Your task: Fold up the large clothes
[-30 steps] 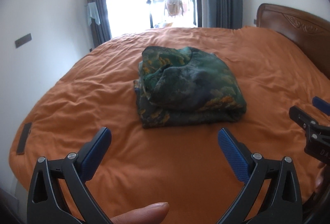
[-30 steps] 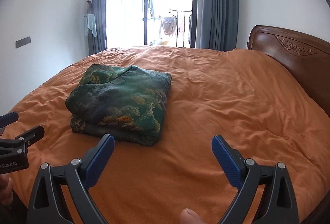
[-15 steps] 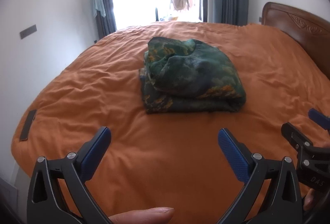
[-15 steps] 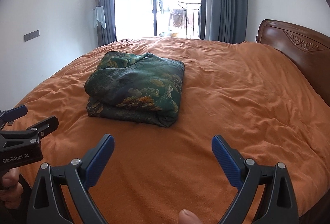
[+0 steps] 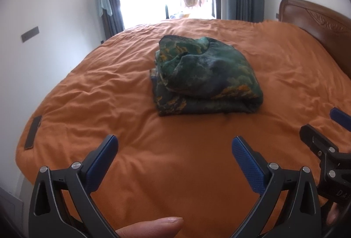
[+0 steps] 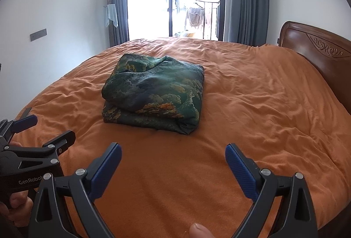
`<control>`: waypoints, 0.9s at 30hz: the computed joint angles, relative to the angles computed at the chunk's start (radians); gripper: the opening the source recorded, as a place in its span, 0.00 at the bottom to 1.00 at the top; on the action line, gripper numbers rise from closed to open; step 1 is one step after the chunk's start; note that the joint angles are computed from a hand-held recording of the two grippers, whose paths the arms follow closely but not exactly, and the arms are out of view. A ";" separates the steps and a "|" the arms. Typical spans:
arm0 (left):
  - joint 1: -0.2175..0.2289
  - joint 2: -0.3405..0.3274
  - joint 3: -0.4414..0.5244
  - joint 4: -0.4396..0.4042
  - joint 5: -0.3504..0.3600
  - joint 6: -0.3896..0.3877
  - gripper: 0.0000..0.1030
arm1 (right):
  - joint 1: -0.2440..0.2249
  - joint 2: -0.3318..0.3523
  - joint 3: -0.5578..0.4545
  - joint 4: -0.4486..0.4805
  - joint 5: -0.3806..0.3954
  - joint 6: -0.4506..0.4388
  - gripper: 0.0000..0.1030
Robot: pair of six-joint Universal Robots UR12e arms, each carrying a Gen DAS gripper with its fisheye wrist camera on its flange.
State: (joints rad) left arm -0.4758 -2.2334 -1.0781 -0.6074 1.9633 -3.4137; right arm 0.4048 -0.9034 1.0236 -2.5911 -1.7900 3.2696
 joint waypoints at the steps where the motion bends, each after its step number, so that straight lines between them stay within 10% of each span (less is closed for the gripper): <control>1: 0.001 0.002 -0.002 -0.001 -0.006 -0.003 1.00 | 0.001 0.001 -0.002 0.004 -0.006 0.002 0.94; 27: -0.013 0.027 -0.018 0.011 0.061 -0.001 1.00 | 0.014 -0.019 -0.007 0.059 -0.040 0.008 0.94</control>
State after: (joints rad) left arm -0.4884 -2.2068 -1.0961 -0.5963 2.0245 -3.4143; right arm 0.4187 -0.9220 1.0162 -2.5318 -1.8303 3.2778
